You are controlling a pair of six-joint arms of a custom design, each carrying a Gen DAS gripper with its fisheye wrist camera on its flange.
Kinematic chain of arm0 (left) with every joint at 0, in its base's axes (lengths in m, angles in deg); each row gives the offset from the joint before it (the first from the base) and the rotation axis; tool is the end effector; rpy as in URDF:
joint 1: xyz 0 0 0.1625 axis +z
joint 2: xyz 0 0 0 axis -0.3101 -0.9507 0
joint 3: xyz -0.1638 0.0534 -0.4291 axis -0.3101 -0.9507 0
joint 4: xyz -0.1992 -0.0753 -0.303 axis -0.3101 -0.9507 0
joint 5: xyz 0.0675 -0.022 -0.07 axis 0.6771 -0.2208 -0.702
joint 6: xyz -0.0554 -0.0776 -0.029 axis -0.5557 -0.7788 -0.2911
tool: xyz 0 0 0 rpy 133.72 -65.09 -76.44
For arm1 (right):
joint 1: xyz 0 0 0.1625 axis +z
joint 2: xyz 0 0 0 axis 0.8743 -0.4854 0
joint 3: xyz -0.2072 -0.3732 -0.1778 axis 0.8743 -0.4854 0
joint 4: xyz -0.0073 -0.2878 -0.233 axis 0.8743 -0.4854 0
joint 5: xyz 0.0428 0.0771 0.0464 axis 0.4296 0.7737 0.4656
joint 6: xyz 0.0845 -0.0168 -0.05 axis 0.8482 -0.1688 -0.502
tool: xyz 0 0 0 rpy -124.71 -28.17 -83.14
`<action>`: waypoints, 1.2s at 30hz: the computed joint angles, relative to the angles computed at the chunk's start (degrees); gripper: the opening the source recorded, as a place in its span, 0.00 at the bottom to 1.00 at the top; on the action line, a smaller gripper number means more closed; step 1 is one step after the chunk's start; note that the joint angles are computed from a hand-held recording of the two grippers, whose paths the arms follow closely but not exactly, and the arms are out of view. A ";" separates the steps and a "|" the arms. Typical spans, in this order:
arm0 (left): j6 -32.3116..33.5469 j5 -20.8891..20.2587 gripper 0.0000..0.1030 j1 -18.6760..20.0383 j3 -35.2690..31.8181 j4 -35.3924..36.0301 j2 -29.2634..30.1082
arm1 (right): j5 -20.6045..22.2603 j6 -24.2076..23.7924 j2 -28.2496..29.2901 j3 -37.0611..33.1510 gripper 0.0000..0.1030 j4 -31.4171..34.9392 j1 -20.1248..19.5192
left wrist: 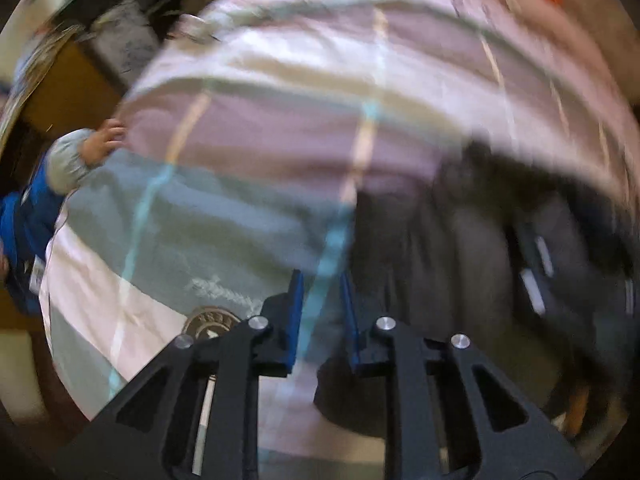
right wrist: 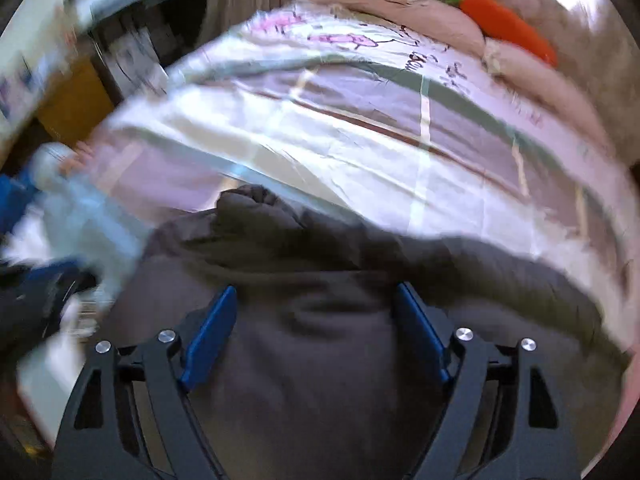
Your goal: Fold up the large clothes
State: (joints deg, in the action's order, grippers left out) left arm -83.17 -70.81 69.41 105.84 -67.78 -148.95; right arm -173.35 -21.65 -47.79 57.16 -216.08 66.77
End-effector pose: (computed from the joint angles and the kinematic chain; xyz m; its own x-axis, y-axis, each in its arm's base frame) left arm -0.1314 -0.4873 0.4039 -0.6894 -0.1857 -0.7001 0.0120 0.9635 -0.2674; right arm 0.4934 -0.5422 0.0204 -0.5409 -0.3765 0.7522 -0.5873 0.8092 -0.0173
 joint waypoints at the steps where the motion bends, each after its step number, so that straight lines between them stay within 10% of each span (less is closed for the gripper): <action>1: 2.97 -2.04 0.18 0.80 1.22 -2.30 0.07 | -2.22 -0.27 1.58 -1.32 0.78 -0.11 -0.33; 9: 3.78 -1.21 0.18 2.36 2.53 1.75 3.44 | -8.04 3.68 5.81 -6.47 0.49 -6.05 -3.40; 11: 1.67 0.66 0.21 1.27 1.62 3.98 3.70 | -0.64 1.39 1.72 -0.81 0.46 -16.41 -3.13; 13: -0.48 3.79 0.37 -1.33 0.74 4.93 3.08 | 7.11 -1.89 -3.83 6.33 0.54 -24.24 -2.96; 16: -0.23 7.34 0.53 -5.83 0.92 1.82 1.73 | 6.53 -5.24 -11.78 16.52 0.73 -32.55 -1.11; 24: 15.40 1.17 0.47 -12.24 6.67 -26.65 5.48 | 0.78 8.55 -30.23 34.99 0.74 -24.88 -5.19; 28: 16.31 -1.40 0.44 -12.69 8.32 -31.59 11.66 | 4.44 12.14 -31.89 36.98 0.74 -24.49 -9.03; 36: 10.29 1.78 0.43 -9.73 5.27 -27.43 18.67 | -0.37 4.49 -26.16 37.96 0.85 -33.15 -11.28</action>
State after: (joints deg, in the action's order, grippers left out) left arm -72.88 -69.03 59.67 111.11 -95.21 -130.28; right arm -173.72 -17.16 -73.94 95.12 -249.23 55.49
